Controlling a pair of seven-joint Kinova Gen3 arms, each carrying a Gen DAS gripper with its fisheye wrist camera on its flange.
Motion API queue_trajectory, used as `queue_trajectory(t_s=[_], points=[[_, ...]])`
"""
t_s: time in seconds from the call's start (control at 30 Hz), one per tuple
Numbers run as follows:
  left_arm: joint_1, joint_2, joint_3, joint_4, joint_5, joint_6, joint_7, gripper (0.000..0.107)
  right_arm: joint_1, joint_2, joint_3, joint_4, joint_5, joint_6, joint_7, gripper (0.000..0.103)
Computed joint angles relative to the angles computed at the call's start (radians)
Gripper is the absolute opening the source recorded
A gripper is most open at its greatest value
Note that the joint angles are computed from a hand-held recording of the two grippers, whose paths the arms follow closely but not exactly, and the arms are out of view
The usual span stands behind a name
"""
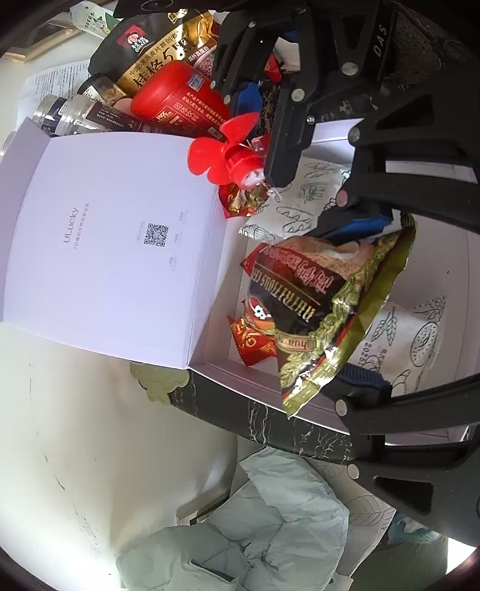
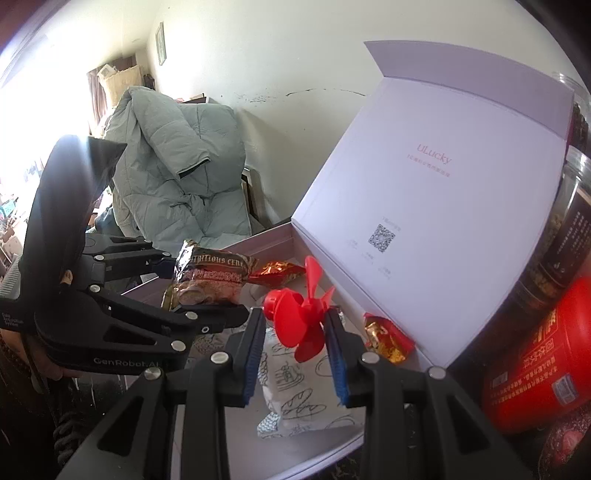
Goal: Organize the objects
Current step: 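Lower the nut bag and clip into the box and open both grippers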
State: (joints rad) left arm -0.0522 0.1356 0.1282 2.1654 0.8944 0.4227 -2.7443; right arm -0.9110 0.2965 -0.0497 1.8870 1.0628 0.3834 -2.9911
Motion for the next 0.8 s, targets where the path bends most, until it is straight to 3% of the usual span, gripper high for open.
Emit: queue_trajectory(t_s=[0.07, 0.27, 0.47, 0.63, 0.8], points=[[0.008, 0.014, 0.003, -0.008, -0.010, -0.017, 0.010, 0.054, 0.010, 0.010, 0.014, 0.008, 0.009, -0.039, -0.008, 0.032], [0.015, 0.054, 0.023, -0.026, -0.080, -0.034, 0.098, 0.054, 0.037, 0.039, 0.022, -0.003, -0.122, -0.071, 0.106, 0.032], [-0.010, 0.064, 0.053, -0.028, -0.089, -0.040, 0.107, 0.054, 0.011, 0.045, 0.077, 0.008, -0.204, -0.124, 0.166, 0.033], [-0.006, 0.067, 0.058, -0.031, -0.127, -0.046, 0.138, 0.055, 0.039, 0.064, 0.071, 0.000, -0.321, -0.156, 0.266, 0.034], [0.005, 0.077, 0.055, -0.043, -0.170, -0.040, 0.195, 0.063, 0.027, 0.064, 0.085, -0.010, -0.402, -0.141, 0.347, 0.035]])
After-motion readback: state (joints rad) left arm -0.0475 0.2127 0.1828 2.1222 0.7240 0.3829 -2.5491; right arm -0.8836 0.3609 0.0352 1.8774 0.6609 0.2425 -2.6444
